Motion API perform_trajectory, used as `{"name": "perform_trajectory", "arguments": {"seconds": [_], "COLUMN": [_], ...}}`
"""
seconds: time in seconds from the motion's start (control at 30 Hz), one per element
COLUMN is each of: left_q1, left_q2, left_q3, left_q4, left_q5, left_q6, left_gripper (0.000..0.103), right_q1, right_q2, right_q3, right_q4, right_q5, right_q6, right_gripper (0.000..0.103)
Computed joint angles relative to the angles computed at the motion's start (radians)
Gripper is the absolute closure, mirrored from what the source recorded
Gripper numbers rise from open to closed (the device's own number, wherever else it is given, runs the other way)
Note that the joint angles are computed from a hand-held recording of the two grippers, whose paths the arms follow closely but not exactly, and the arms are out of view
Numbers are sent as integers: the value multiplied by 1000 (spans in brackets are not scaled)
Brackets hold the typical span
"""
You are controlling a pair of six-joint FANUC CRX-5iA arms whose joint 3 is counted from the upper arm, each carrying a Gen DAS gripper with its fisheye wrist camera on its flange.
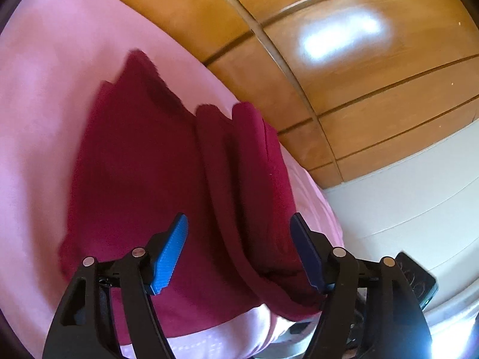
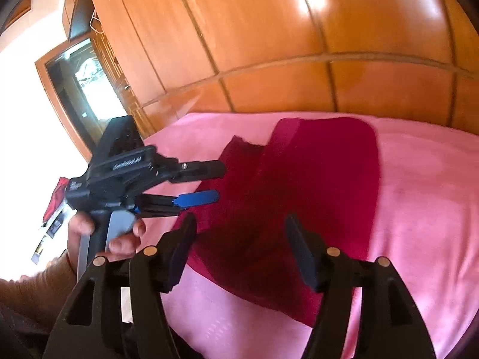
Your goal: Fold small clothes
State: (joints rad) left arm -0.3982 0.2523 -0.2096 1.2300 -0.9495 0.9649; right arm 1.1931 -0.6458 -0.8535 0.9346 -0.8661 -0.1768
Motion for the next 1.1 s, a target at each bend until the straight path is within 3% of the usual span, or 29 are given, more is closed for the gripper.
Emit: {"name": "perform_trajectory", "arguments": {"seconds": [0.07, 0.37, 0.4, 0.43, 0.47, 0.57, 0.67, 0.83, 1.0, 1.1], "left_q1": [-10, -31, -34, -34, -36, -48, -40, 20, 77, 84], "left_q2": [24, 117, 132, 139, 144, 116, 42, -62, -75, -70], "left_q3": [34, 196, 224, 245, 270, 279, 231, 165, 164, 148], "left_q4": [-25, -178, -199, -227, -269, -327, -312, -341, -548, -645], "left_q5": [-8, -36, -49, -56, -57, -11, 45, 56, 42, 60], "left_q6": [29, 196, 206, 218, 238, 205, 131, 83, 221, 277], "left_gripper": [26, 26, 30, 45, 68, 82, 83, 83, 83, 72], "right_q1": [4, 7, 2, -2, -2, -18, -37, -83, -111, -105], "right_q2": [-24, -32, -21, -9, 4, 29, 60, 156, 288, 329], "right_q3": [-15, -41, -39, -35, -29, -22, -3, 54, 143, 188], "right_q4": [5, -6, -6, -8, -11, -17, -18, -27, -184, -264], "right_q5": [-8, 4, 17, 27, 31, 74, 118, 269, 362, 341], "right_q6": [-19, -30, -28, -23, -20, -8, 15, 86, 252, 344], "right_gripper": [39, 33, 33, 32, 32, 32, 32, 31, 30, 30]}}
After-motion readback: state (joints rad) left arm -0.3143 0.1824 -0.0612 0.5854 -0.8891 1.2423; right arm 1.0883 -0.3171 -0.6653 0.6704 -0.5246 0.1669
